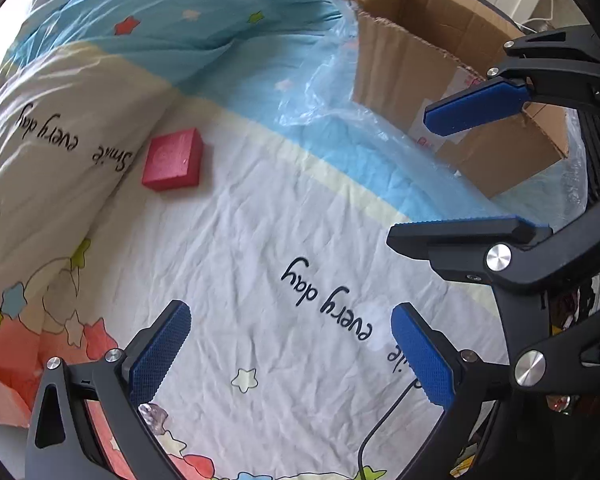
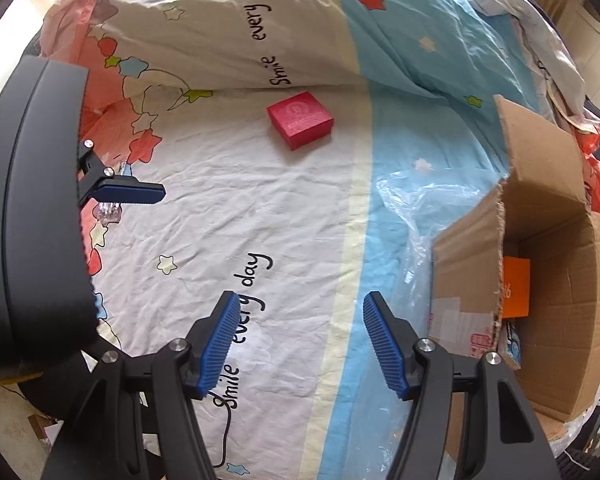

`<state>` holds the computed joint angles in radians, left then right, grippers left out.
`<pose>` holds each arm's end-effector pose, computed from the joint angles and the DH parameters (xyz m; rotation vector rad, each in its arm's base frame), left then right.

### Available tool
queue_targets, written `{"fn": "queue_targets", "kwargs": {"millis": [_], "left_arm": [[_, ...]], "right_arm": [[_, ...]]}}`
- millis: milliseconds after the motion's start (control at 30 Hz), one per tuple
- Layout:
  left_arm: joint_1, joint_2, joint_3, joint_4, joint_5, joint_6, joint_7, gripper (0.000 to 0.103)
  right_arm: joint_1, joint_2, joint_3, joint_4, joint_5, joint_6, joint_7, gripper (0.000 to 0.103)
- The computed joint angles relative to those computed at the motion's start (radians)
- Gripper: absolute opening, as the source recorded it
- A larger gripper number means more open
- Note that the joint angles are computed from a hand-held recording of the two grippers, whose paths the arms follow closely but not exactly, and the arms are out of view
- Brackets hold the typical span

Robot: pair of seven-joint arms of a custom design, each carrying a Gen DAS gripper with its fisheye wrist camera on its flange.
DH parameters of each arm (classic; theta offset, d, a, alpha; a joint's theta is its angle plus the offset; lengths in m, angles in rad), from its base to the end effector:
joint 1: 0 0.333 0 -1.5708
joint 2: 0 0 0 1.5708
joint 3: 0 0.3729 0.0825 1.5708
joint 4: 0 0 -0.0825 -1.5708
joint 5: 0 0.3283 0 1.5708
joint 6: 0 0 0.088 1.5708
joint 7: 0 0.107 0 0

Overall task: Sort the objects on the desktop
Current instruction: 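Withdraw both open tools from the box toward the cotton swabs and red box, then move the left tool to the cotton swab bag while the right tool approaches the red box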

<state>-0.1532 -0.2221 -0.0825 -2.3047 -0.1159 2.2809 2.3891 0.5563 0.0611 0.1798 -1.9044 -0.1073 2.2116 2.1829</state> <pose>0.4193 -0.1065 0.5382 -0.8617 2.8674 -0.2426 0.4127 0.3654 0.5684 -2.2234 1.8633 -0.1599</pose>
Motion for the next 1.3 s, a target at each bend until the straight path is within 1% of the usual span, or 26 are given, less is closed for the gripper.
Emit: {"fn": "queue_targets", "kwargs": {"millis": [100,233,433,667,967,1167,1233,1300], "left_arm": [[0.026,-0.001,0.02,-0.019,0.008,0.002,-0.013,0.102],[0.065,-0.005,0.045,-0.047,0.02,0.009,-0.022,0.103],[0.123,0.001,0.077,-0.076,0.029,0.026,-0.03,0.103],[0.189,0.014,0.11,-0.082,0.033,0.039,-0.022,0.103],[0.267,0.072,0.122,-0.06,0.064,0.085,-0.047,0.103],[0.313,0.147,0.113,-0.019,0.103,0.136,-0.126,0.103],[0.326,0.177,0.109,0.006,0.095,0.14,-0.153,0.103],[0.337,0.203,0.102,0.025,0.099,0.151,-0.186,0.103]], "right_arm": [[0.021,0.052,0.01,0.047,-0.001,-0.006,-0.015,0.06],[0.06,0.123,0.008,0.117,-0.005,-0.021,-0.038,0.06],[0.12,0.23,-0.009,0.243,-0.005,-0.054,-0.076,0.06],[0.181,0.341,-0.036,0.405,-0.006,-0.115,-0.12,0.06],[0.234,0.475,-0.076,0.609,-0.009,-0.19,-0.155,0.06],[0.249,0.558,-0.121,0.733,-0.041,-0.254,-0.161,0.061],[0.247,0.581,-0.136,0.77,-0.052,-0.275,-0.167,0.063],[0.241,0.595,-0.15,0.787,-0.062,-0.274,-0.165,0.076]]}}
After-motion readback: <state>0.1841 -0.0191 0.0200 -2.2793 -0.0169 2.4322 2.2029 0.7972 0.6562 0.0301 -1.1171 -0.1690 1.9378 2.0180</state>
